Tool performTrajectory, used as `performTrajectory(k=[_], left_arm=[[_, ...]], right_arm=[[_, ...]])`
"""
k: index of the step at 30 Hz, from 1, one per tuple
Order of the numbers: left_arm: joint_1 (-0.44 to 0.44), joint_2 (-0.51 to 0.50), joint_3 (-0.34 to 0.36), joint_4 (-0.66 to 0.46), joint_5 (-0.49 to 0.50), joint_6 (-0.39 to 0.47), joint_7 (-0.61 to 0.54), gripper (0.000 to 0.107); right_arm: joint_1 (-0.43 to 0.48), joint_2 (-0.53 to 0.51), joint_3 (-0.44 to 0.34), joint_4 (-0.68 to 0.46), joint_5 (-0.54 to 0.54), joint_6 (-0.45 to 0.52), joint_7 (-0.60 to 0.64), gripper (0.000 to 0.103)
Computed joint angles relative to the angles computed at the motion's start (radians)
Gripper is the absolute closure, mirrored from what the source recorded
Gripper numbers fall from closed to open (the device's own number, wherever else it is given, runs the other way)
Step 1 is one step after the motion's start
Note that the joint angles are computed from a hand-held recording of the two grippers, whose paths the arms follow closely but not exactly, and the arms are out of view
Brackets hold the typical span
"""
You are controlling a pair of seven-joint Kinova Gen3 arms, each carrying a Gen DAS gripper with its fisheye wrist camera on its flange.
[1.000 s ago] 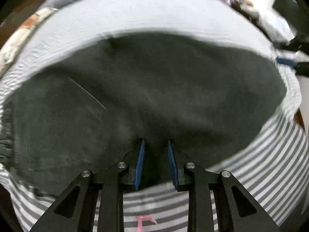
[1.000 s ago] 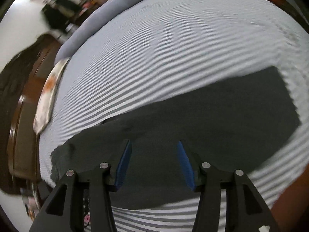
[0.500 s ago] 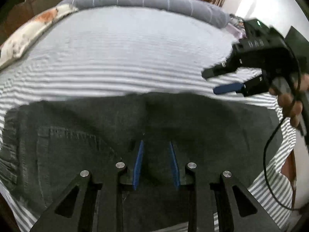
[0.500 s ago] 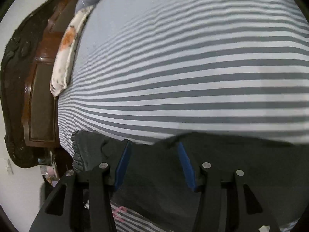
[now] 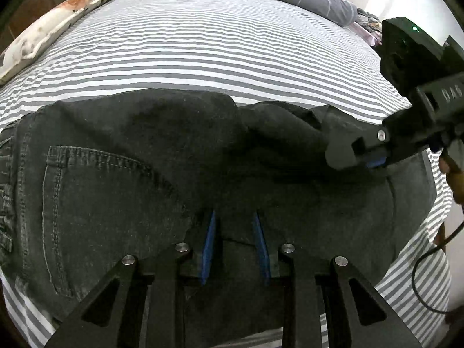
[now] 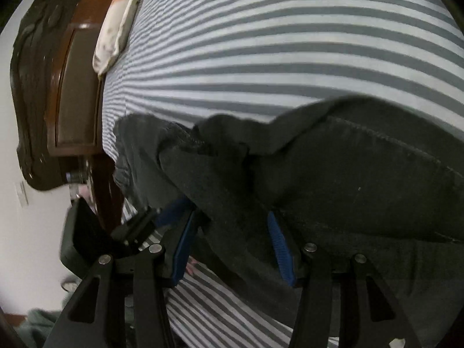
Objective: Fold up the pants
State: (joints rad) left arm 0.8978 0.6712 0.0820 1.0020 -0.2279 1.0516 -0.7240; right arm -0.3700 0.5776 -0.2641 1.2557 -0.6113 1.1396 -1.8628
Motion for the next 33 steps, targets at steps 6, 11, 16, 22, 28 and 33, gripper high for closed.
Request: performTrajectory(k=[6, 11, 16, 22, 28, 33], left_arm=[[0.002, -0.008, -0.002, 0.014, -0.001, -0.014, 0.011, 0.079], [0.002, -0.024, -0.002, 0.048, -0.009, -0.038, 0.017, 0.079], [-0.007, -0.045, 0.004, 0.086, -0.005, -0.068, 0.022, 0.079], [0.012, -0.067, -0.008, 0.123, -0.038, -0.102, 0.055, 0.079], [0.075, -0.127, -0.059, 0.178, -0.177, -0.179, 0.154, 0.079], [0.031, -0.138, -0.02, 0.19, -0.208, -0.27, 0.13, 0.079]], right_arm=[[0.005, 0.058, -0.027, -0.048, -0.05, -0.038, 0.047, 0.039], [0.021, 0.152, -0.048, -0.112, -0.137, -0.062, 0.023, 0.037], [0.063, 0.207, -0.103, -0.118, -0.207, -0.106, 0.009, 0.048], [0.039, 0.15, -0.061, -0.153, -0.153, -0.154, 0.015, 0.084], [0.024, 0.148, -0.041, -0.23, -0.082, -0.119, -0.041, 0.085], [0.061, 0.152, -0.059, -0.186, -0.119, -0.139, -0.051, 0.076]])
